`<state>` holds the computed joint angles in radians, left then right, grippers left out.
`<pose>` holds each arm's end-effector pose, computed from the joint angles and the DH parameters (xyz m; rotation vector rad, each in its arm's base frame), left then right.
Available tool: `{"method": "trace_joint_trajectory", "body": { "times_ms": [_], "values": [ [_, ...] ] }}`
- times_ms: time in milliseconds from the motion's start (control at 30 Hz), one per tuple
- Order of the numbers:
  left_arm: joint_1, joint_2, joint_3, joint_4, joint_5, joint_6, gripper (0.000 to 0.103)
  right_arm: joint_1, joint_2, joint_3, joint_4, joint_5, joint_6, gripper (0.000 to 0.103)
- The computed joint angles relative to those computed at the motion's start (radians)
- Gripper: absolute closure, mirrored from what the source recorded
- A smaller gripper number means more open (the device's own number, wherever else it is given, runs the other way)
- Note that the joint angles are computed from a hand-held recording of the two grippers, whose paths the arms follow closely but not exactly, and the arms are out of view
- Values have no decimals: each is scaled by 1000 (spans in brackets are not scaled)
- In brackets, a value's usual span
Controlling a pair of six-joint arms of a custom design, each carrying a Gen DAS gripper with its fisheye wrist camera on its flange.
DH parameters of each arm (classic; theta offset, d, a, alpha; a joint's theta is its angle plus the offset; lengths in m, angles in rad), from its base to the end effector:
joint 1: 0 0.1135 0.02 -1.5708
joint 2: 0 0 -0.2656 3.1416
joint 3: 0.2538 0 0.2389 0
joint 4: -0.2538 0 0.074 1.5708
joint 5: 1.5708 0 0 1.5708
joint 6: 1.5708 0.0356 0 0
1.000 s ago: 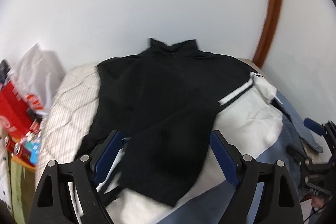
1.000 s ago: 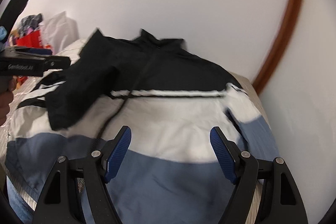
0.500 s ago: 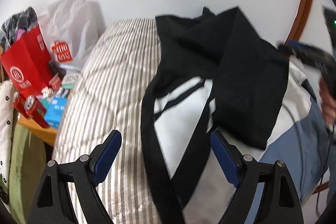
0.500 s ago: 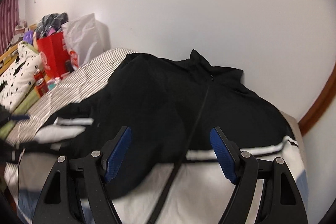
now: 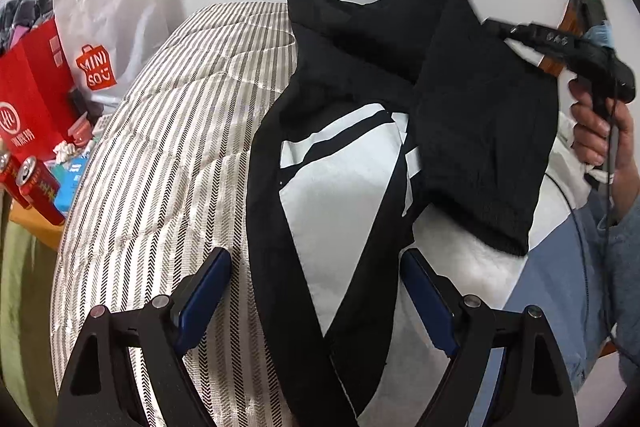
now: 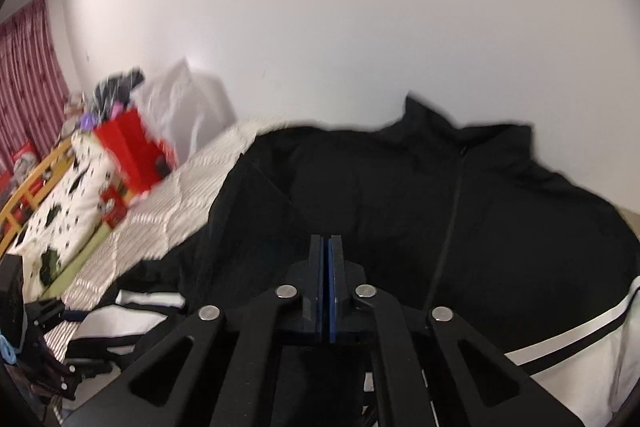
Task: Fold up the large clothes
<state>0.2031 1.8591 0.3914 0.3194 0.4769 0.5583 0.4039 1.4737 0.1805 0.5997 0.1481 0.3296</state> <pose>0.2210 0.0288 0.0480 0.5823 2.4903 -0.3729 0.1853 0.0735 0.1021 -0.0053 2.2650 0.2240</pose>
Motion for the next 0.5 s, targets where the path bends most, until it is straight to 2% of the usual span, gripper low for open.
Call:
{"method": "trace_joint_trajectory", "body": {
  "times_ms": [67, 133, 200, 267, 367, 467, 500],
  "values": [
    [-18, 2, -15, 35, -22, -9, 18, -37, -64, -58, 45, 8, 8, 102],
    [-31, 4, -26, 61, -38, -15, 18, -90, -112, -89, 44, 37, 31, 102],
    [-31, 7, -31, 74, -44, -17, 18, -170, -117, -102, 38, 21, 51, 102],
    [-31, 7, -31, 76, -49, -20, 18, -215, -72, -80, 1, 41, 69, 102],
    [-25, -12, -32, 51, -49, -24, 18, -197, 31, -15, -102, 190, 106, 98],
    [-5, -42, -39, 31, -34, -15, 18, -134, 1, -3, -206, 258, 135, 96],
    [3, -54, -44, 28, -29, -9, 18, -108, -30, -2, -248, 260, 137, 88]
  ]
}}
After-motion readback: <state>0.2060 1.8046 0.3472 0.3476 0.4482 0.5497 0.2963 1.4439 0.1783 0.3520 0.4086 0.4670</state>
